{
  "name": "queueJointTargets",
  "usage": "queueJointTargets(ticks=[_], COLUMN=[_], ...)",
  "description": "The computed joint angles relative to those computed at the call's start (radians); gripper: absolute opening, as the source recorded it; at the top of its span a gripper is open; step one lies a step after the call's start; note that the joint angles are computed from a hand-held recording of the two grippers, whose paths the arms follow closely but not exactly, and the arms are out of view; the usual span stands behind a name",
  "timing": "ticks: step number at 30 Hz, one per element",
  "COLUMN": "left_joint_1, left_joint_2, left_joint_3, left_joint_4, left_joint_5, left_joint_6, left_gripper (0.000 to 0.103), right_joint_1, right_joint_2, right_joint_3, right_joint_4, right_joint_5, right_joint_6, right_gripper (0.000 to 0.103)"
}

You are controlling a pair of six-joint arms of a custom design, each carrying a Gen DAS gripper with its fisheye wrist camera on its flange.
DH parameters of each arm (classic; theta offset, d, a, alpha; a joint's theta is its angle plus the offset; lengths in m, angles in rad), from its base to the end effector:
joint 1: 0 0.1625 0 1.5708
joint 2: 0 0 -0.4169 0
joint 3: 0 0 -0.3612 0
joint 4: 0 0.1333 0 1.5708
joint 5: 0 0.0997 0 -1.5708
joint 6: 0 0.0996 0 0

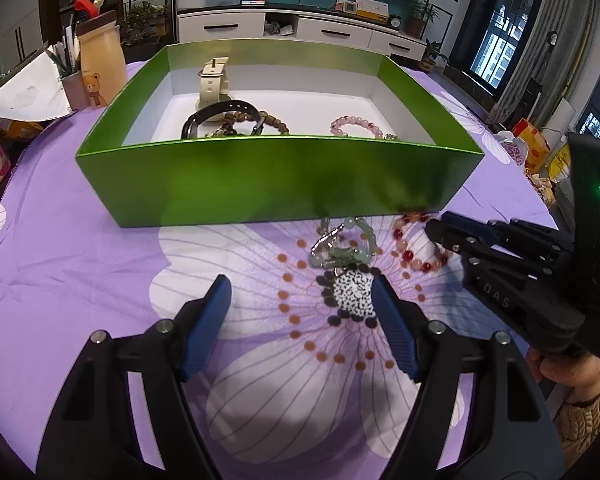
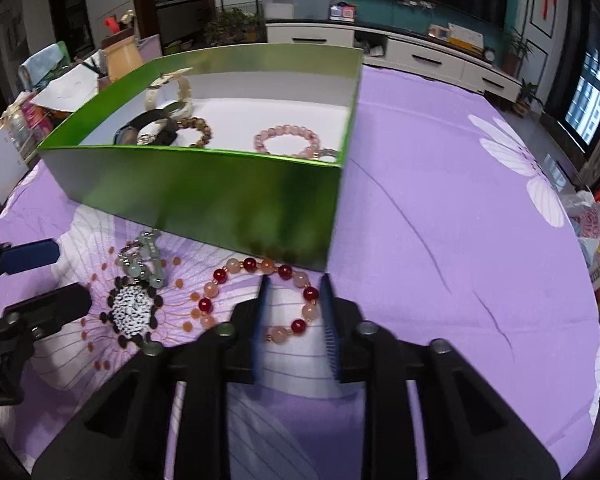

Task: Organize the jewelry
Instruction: 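Grasp the jade pendant necklace with the left tool while the right tool grasps the red bead bracelet, then carry the jade necklace and red bead bracelet into the green box while both tools lower them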

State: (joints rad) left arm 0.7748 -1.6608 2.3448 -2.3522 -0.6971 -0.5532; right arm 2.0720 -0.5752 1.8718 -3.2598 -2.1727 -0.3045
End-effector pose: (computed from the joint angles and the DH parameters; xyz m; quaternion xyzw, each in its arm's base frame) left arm -0.1019 -0.3932 0.2955 0.0892 0.9008 -0.2984 0.3025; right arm 0.3419 -0.4639 0.0039 0.3141 -0.8844 0.2138 0.2711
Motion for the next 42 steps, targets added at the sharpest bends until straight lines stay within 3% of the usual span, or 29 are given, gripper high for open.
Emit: queueJointTargets(ticks=[3, 14, 18, 21, 22, 26, 28, 42], left_joint_1=[0.01, 0.04, 0.051, 0.05, 0.049, 0.05, 0.045, -0.021], left_joint_2=[0.023, 0.131, 0.174, 0.188, 0.188, 0.175, 0.162, 0.02], left_joint_3=[-0.006, -0.036, -0.052, -0.053, -0.051, -0.04, -0.034, 0.008], left_joint_4=[-0.032, -0.137, -0.148, -0.163, -0.165, -0.185, -0.194, -0.127], left_joint_5=[-0.009, -0.042, -0.032, -0.017, -0.014, -0.023, -0.024, -0.021], left_joint_6=[0.024, 0.129, 0.146, 0.155, 0.151, 0.154, 0.148, 0.061], left_gripper=[0.073, 0.072, 0.046, 0.037, 0.025, 0.022, 0.011, 0.007], right_joint_1=[-0.003, -0.032, -0.036, -0.039, -0.04, -0.04, -0.041, -0.004], right_joint_2=[0.0, -0.135, -0.154, -0.156, -0.157, -0.158, -0.161, -0.185], right_joint_3=[0.011, 0.137, 0.159, 0.165, 0.168, 0.174, 0.175, 0.193], right_joint_4=[-0.022, -0.112, -0.132, -0.138, -0.14, -0.148, -0.148, -0.164], right_joint_5=[0.012, 0.104, 0.12, 0.131, 0.134, 0.147, 0.152, 0.172], right_joint_6=[-0.024, 0.029, 0.033, 0.036, 0.036, 0.032, 0.029, 0.02], right_gripper=[0.007, 0.007, 0.007, 0.007, 0.007, 0.007, 0.007, 0.007])
